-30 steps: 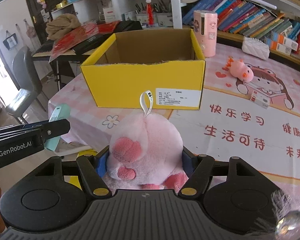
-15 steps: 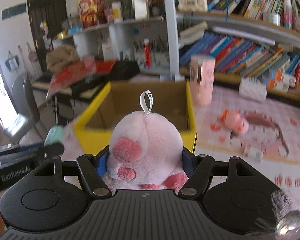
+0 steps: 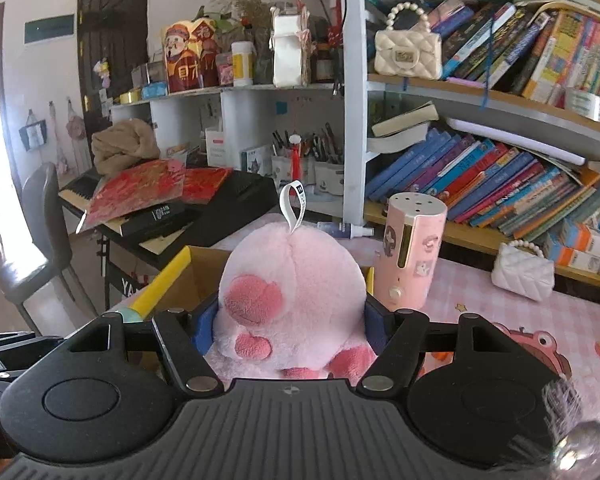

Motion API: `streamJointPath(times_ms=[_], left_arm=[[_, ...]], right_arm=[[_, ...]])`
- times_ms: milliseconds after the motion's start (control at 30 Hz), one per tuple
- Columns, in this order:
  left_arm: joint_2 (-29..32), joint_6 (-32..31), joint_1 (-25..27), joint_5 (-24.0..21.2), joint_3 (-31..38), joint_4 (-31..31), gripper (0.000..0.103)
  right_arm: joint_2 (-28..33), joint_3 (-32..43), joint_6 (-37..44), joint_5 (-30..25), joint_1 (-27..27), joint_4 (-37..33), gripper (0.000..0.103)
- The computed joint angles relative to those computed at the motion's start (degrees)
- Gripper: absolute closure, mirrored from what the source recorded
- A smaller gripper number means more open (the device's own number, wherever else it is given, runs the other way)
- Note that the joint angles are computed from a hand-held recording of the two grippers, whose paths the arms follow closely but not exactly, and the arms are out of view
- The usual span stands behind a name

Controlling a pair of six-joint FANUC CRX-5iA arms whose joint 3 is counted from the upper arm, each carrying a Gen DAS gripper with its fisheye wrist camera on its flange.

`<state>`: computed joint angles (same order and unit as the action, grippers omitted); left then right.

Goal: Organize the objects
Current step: 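Lower the pig and mint-green object into the box and open both tools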

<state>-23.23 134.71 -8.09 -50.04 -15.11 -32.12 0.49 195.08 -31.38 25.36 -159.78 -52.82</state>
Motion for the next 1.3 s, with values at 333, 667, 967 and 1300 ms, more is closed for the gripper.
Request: streamJointPath(times_ms=[333, 667, 967, 1300], left_arm=[[8.68, -3.70, -0.28, -4.03, 4.32, 0.42, 0.080], [13.23, -7.12, 1.13, -6.46, 6.88, 3.09, 0.080], [15.07, -9.40, 2.51, -6.82, 7.68, 5.97, 0.080], [14.29, -6.22, 2.06, -6.26, 7.17, 4.42, 0.075]], right_arm=[[-8.67, -9.23, -0.05, 7.70, -1.28, 7.75, 0.036], [-17.87, -22.38, -2.95, 20.06, -1.03, 20.03, 0.035], [-23.82, -30.96, -1.64, 26.11, -0.25, 23.54, 0.033], [-26.31, -35.66, -4.72, 28.73, 0.46, 27.26, 0.028]])
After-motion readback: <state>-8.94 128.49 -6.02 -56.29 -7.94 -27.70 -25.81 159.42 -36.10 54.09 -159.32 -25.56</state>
